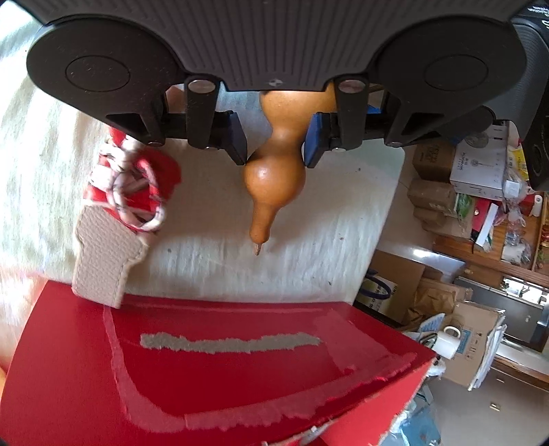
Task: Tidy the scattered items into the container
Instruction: 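Grasp the bottle gourd at its waist with the right gripper, then lift the gourd and carry it over the red box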
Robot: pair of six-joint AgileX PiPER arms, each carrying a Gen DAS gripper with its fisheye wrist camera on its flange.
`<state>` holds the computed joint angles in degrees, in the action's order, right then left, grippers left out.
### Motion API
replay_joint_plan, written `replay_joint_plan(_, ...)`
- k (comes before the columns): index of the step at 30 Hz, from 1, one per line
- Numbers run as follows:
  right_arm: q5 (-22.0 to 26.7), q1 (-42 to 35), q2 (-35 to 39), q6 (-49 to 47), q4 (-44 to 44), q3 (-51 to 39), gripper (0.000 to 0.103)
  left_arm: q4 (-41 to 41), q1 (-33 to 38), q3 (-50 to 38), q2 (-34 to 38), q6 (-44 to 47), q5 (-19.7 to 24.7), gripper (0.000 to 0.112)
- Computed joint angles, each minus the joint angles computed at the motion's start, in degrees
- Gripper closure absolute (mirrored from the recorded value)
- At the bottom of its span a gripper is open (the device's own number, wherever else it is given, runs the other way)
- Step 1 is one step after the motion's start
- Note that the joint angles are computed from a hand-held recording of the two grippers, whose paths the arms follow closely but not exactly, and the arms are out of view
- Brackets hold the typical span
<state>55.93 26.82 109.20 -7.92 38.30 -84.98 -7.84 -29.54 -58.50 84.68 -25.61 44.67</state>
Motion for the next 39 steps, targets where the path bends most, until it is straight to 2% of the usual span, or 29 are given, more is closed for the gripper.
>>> replay_joint_plan(10,0.81,-1.60,-1.69,-3.26,3.32,-2.52,0.064,6.68,-1.32,-4.56,-2.96,-4.18,3.67,0.053)
replay_joint_plan(21,1.84,-2.76,-3.35,-6.98,6.78,-3.92,0.064,10.01,-2.22,-10.50,-4.00,-5.60,8.00,0.053)
replay_joint_plan(30,2.54,-3.83,-3.39,-9.64,9.39,-4.78,0.064,11.86,-3.02,-13.20,-4.31,-5.59,8.85,0.054)
replay_joint_plan(39,3.04,-6.34,-3.32,-8.51,10.88,-8.93,0.064,12.66,-2.53,-18.76,-3.07,-1.28,8.58,0.054)
